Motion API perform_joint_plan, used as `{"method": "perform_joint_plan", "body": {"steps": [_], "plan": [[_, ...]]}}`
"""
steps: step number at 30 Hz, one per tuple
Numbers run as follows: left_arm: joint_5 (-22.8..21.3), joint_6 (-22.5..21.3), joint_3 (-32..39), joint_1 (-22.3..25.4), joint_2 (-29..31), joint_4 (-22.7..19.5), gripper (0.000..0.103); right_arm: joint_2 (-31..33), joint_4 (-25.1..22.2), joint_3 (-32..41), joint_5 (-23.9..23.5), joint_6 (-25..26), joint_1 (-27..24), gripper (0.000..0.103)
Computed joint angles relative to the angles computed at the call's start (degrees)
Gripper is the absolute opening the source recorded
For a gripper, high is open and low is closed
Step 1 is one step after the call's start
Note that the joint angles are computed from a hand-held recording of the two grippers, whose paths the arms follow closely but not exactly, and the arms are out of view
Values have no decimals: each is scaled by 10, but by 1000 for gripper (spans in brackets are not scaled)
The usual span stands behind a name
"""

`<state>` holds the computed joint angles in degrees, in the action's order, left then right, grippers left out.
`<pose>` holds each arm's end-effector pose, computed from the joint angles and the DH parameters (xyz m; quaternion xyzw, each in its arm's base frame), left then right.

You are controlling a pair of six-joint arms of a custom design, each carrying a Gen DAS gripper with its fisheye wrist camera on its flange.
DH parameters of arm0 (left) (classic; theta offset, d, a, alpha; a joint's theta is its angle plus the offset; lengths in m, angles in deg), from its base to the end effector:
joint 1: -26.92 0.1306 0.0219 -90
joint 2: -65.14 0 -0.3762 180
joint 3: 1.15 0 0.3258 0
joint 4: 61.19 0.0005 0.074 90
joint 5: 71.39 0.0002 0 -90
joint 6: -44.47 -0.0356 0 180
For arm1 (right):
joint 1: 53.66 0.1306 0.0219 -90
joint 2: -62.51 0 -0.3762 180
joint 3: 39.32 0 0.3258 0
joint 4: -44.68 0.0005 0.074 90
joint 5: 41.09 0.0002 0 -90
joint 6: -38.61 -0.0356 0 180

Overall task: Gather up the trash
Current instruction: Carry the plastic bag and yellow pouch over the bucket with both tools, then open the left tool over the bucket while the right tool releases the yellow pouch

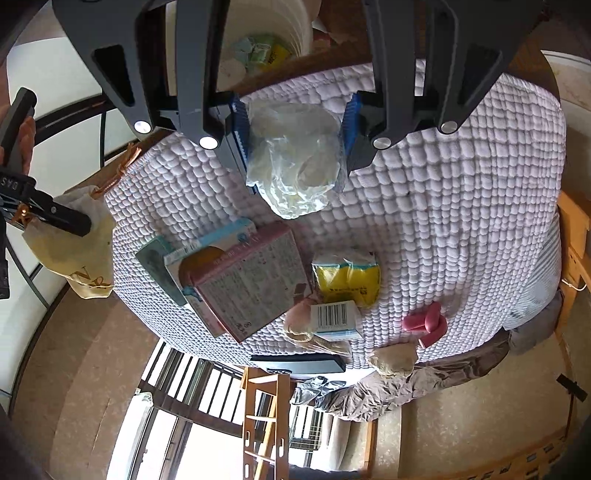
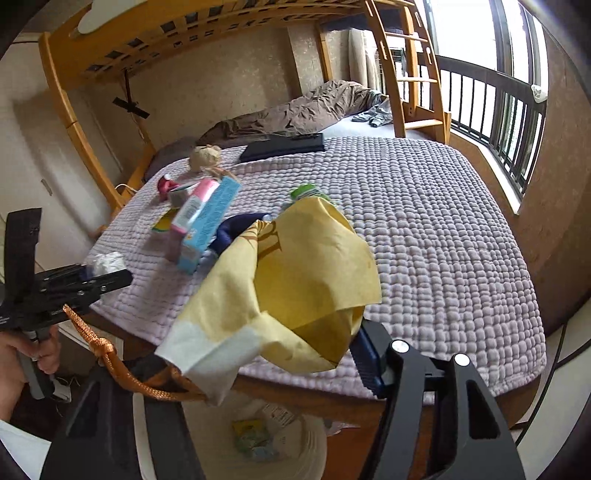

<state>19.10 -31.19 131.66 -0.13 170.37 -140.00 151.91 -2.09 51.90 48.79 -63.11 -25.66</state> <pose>0.4253 -0.2181 0.5589 0.1058 0.9373 -0.1211 0.3091 0.3719 0.1973 0.4396 -0.1312 0.9143 0.1311 0.3600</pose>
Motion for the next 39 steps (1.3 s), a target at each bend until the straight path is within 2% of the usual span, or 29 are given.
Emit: {"method": "perform_joint_plan", "body": {"steps": [12,25,31,39], "plan": [[-14,15,-22,-30,-22,-8,42,-26,-12,-23,-14,-16,49,62],[-49,21,-40,-69,-40,-27,42,-40,-32,-37,-22,-17,92,62],[-76,10,-39,-91,-40,-42,42,-44,-42,-44,-27,-15,104,62],[-89,4,-48,-107,-43,-53,42,-55,-52,-62,-32,-18,121,62]]}}
